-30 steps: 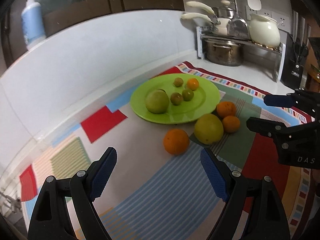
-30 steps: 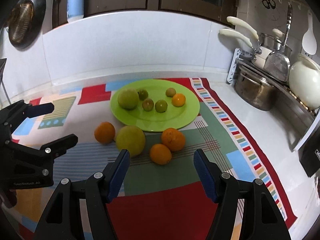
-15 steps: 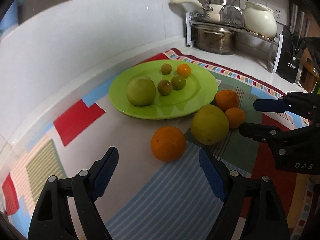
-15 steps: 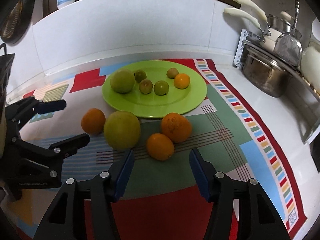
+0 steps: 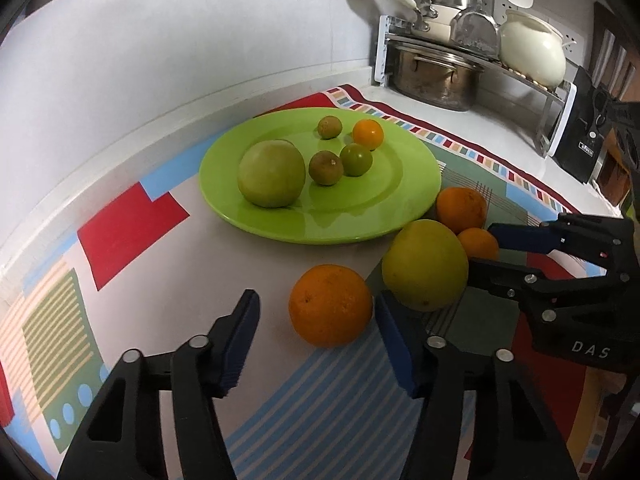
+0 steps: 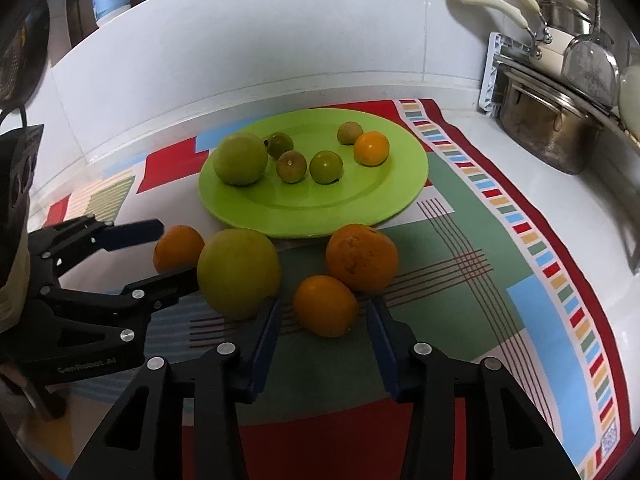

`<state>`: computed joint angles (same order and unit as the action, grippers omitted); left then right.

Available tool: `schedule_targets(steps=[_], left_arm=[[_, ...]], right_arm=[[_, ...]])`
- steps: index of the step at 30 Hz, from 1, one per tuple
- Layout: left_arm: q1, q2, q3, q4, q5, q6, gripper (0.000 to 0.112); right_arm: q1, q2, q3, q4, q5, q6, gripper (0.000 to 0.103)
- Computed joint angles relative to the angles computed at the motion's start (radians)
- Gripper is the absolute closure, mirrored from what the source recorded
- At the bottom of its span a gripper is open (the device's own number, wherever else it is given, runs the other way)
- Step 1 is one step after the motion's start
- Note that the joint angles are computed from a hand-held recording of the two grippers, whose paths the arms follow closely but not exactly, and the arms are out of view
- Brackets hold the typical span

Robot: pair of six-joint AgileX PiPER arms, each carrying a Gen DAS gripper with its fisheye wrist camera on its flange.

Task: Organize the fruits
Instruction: 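Grasp an orange with the left gripper while the right gripper grasps a tangerine, then carry the orange and tangerine onto the green plate and open both grippers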

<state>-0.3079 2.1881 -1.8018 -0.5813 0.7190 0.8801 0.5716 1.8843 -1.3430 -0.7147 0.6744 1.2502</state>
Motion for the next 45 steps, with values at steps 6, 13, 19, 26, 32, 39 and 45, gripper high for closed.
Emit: schedule_targets(steps=[6,13,19,26,32,39,45], left_arm=[[0.006,0.025,-0.043,-0.011,0.050,-0.056,0.068],[0.002,0.022,-0.039,-0.003,0.051,-0.089,0.072],[0.004,-0.034,0.040,0.021,0.005,-0.108,0.072],[0.015,-0.132,0.162,-0.009,-0.040,-0.097,0.072],[0.013,-0.208,0.237,-0.023,-0.071,-0.100,0.072],[0.006,-0.303,0.326,-0.048,-0.099,-0.091,0.072],[-0.010,-0.372,0.372,-0.053,-0.130,-0.113,0.072]], right_arm=[[-0.016,0.008,0.003,0.015,-0.027,0.011,0.064],[-0.019,0.008,0.000,0.024,-0.029,0.005,0.066],[-0.002,-0.009,0.010,-0.001,-0.016,0.036,0.066],[0.037,-0.046,0.022,-0.039,0.016,0.070,0.066],[0.075,-0.098,0.048,-0.081,0.047,0.112,0.066],[0.123,-0.164,0.080,-0.145,0.089,0.167,0.066],[0.153,-0.216,0.102,-0.187,0.105,0.191,0.066]])
